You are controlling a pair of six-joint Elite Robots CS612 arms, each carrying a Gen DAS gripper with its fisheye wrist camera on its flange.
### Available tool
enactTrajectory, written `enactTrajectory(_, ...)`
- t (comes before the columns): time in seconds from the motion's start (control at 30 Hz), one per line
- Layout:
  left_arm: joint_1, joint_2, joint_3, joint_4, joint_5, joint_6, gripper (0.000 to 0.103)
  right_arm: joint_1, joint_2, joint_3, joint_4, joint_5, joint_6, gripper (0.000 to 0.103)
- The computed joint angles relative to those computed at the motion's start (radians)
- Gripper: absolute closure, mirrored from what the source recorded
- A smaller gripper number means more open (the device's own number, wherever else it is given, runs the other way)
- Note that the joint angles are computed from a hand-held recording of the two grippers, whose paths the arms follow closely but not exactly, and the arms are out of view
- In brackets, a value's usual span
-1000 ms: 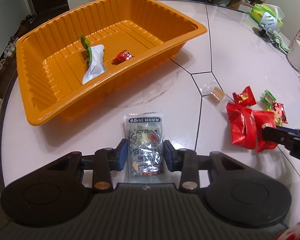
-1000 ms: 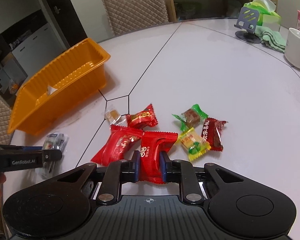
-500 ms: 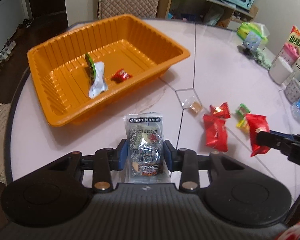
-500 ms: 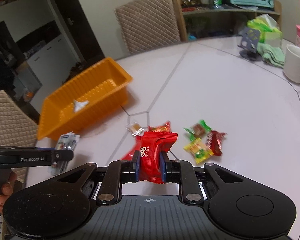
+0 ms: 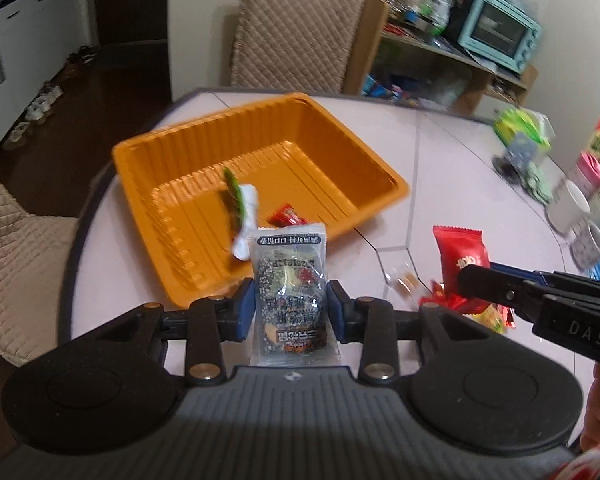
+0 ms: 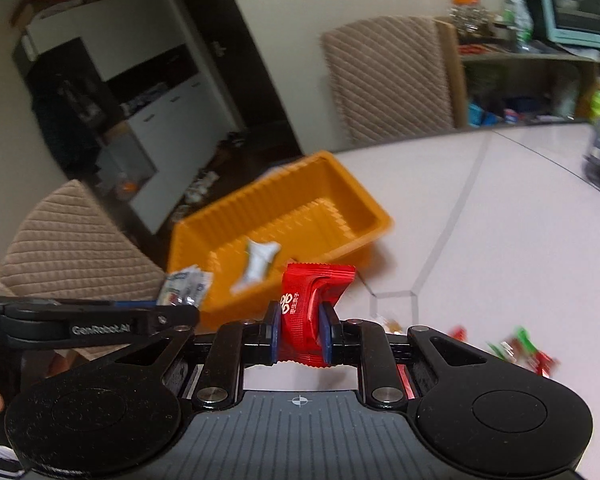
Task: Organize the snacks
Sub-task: 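Carry both items over the orange tray and open the right tool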
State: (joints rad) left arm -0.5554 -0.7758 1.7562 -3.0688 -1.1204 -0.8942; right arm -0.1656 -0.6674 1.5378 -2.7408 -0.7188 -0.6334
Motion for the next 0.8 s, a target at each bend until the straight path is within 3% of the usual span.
enactTrajectory(0.37,0.046,-0.002,-0.023,0.047,0.073,-0.087,0.069,0.071,0.069,-0.137,0.023,0.036,-0.031,0.083)
enactTrajectory(0.6,0.078,0.023,-0.065,0.096,0.078,-0.122,0.069,0.108,0.133,-0.249,0.040,-0.010,-0.013,0.083)
enactTrajectory(0.8,0.097,0.043,-0.093,0.139,0.059,-0.156,0.069,0.133,0.182,-0.330,0.104,-0.074,-0.074,0.083)
